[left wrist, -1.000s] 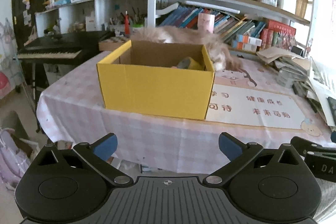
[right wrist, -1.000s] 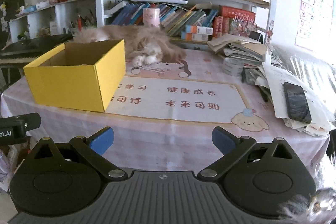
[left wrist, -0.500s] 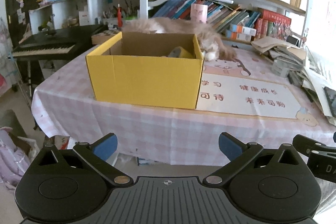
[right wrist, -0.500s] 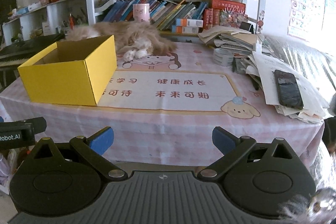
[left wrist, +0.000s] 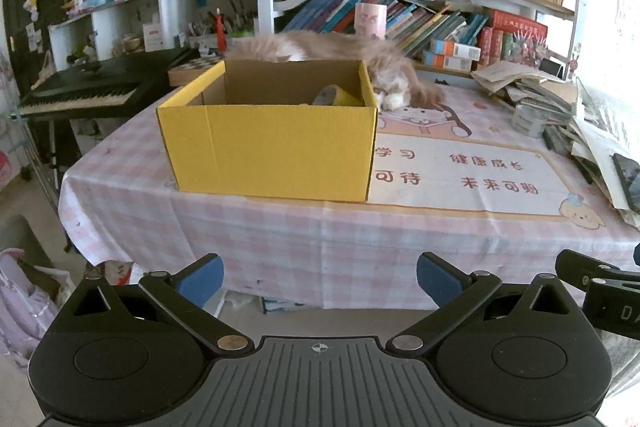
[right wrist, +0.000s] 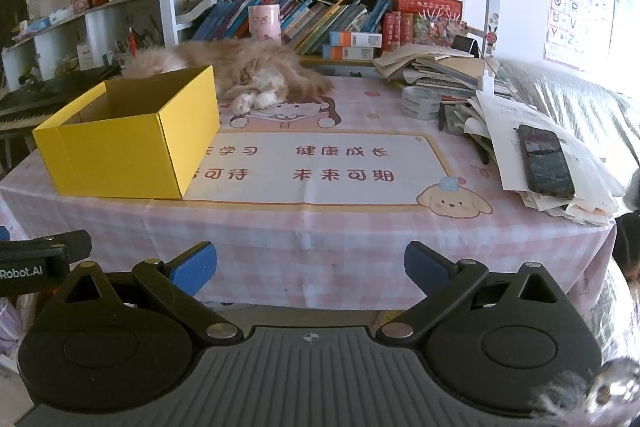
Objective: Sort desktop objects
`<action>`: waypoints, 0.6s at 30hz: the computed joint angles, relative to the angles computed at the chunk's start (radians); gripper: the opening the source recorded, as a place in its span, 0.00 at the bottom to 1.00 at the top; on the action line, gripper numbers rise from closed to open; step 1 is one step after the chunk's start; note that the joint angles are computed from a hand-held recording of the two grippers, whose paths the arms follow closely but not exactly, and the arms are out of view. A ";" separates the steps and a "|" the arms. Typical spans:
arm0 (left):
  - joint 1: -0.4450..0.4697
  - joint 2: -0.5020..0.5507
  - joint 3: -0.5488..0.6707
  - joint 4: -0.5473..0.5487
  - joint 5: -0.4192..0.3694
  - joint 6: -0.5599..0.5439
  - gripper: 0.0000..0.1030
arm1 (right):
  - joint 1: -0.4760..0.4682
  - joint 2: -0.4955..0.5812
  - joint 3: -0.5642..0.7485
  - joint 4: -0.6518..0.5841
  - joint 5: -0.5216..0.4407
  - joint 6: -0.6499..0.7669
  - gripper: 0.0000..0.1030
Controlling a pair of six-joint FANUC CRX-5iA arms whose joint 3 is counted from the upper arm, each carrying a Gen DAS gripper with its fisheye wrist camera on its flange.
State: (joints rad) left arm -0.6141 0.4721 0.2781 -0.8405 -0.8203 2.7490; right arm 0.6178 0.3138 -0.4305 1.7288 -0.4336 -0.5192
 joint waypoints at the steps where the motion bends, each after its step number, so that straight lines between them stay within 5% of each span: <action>1: -0.001 0.000 0.000 -0.001 0.000 0.000 1.00 | 0.000 -0.001 -0.001 -0.002 0.001 0.000 0.98; 18: 0.016 0.010 0.007 0.046 0.008 -0.041 1.00 | 0.005 0.014 0.022 -0.080 0.023 0.052 0.98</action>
State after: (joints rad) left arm -0.5979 0.4818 0.2852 -0.7945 -0.8124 2.7085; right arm 0.6224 0.3273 -0.4087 1.6488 -0.4110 -0.4671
